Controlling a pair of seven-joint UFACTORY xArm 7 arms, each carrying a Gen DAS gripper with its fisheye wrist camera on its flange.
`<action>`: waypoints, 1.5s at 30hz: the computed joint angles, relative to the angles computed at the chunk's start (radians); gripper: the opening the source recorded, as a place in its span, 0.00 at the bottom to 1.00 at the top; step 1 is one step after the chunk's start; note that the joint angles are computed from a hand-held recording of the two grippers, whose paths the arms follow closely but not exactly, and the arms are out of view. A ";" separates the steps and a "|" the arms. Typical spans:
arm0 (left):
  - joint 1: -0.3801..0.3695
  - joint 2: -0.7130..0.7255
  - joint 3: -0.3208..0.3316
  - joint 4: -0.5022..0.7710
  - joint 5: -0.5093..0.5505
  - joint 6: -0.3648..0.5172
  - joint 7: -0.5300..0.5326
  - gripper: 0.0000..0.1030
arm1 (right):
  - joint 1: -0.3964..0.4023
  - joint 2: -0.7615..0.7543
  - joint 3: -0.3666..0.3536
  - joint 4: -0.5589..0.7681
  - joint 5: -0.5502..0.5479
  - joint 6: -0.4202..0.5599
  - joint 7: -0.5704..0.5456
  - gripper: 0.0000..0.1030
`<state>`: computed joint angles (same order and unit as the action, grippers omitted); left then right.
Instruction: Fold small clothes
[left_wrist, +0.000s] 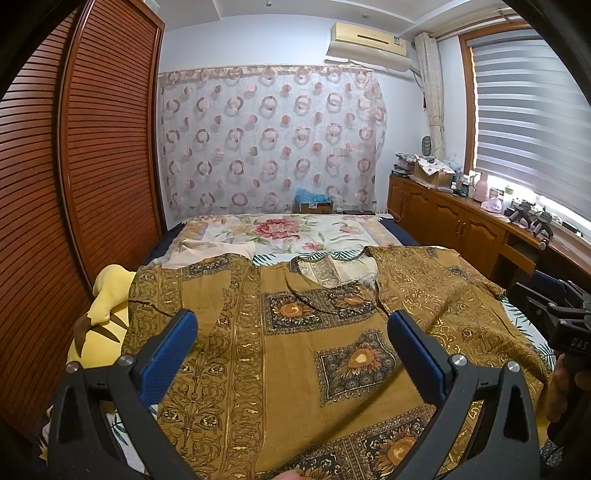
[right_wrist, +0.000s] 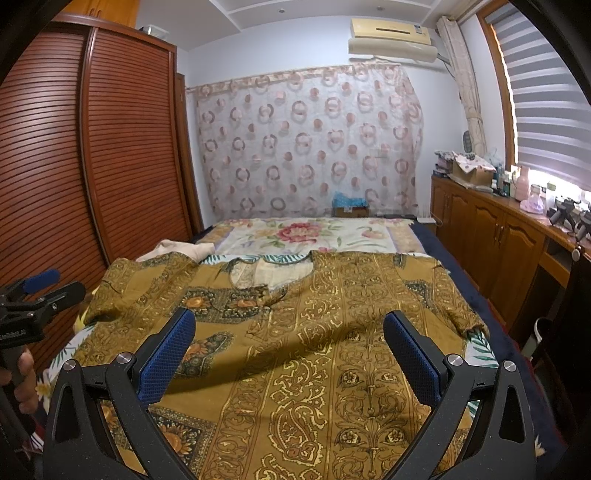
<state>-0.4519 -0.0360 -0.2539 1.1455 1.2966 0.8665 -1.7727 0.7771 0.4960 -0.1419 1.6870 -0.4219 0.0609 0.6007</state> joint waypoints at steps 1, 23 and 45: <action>0.000 0.000 0.000 0.000 0.001 0.000 -0.001 1.00 | -0.001 0.001 0.001 0.001 0.001 0.000 -0.001 1.00; 0.008 -0.015 -0.004 -0.001 0.001 0.003 0.018 1.00 | 0.001 -0.001 -0.002 0.000 0.002 0.000 0.000 1.00; 0.012 -0.027 -0.009 0.006 -0.009 0.006 0.043 1.00 | 0.003 -0.001 -0.003 -0.001 0.002 -0.002 0.001 1.00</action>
